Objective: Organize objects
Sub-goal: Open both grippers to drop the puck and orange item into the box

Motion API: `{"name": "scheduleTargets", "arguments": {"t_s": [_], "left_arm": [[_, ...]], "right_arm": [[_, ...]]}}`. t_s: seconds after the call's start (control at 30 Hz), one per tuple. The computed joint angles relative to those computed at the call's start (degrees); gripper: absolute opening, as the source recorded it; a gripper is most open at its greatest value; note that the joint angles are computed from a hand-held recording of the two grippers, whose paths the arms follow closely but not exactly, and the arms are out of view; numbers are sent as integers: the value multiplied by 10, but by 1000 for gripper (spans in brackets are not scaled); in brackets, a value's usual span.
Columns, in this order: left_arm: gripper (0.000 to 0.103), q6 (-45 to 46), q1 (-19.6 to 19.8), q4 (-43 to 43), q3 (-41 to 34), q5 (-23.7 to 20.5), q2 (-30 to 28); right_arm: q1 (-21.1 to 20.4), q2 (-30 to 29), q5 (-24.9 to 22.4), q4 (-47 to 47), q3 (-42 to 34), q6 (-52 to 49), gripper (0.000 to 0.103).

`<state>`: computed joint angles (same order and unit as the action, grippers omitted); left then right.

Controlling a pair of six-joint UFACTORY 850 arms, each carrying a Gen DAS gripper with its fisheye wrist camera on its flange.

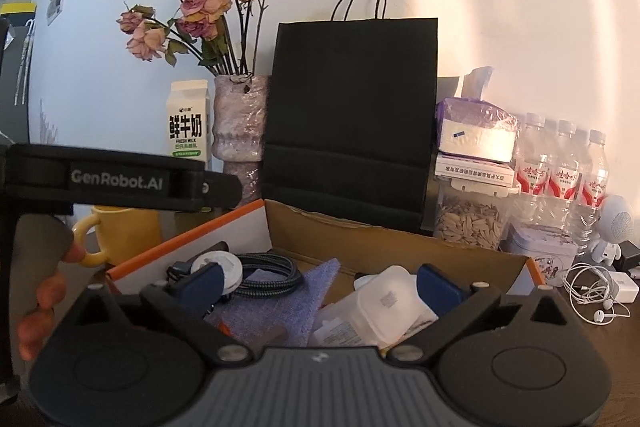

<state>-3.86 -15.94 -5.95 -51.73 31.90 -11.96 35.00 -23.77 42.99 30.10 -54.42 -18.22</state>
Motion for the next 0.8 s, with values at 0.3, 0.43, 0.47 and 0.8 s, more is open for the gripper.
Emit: {"name": "scheduleTargets", "arguments": {"t_s": [0.3,0.43,0.47,0.8], "left_arm": [[103,-18,2,20,29,12,30],[103,-26,3,32,59,32,54],[103,-27,4,35,68,35,61],[103,-31,13,56,139,29,111]], "right_arm": [[10,17,7,16,17,-5,103],[18,31,12,24,38,-4,103],[21,35,12,27,44,-3,103],[47,82,19,44,115,19,103]]}}
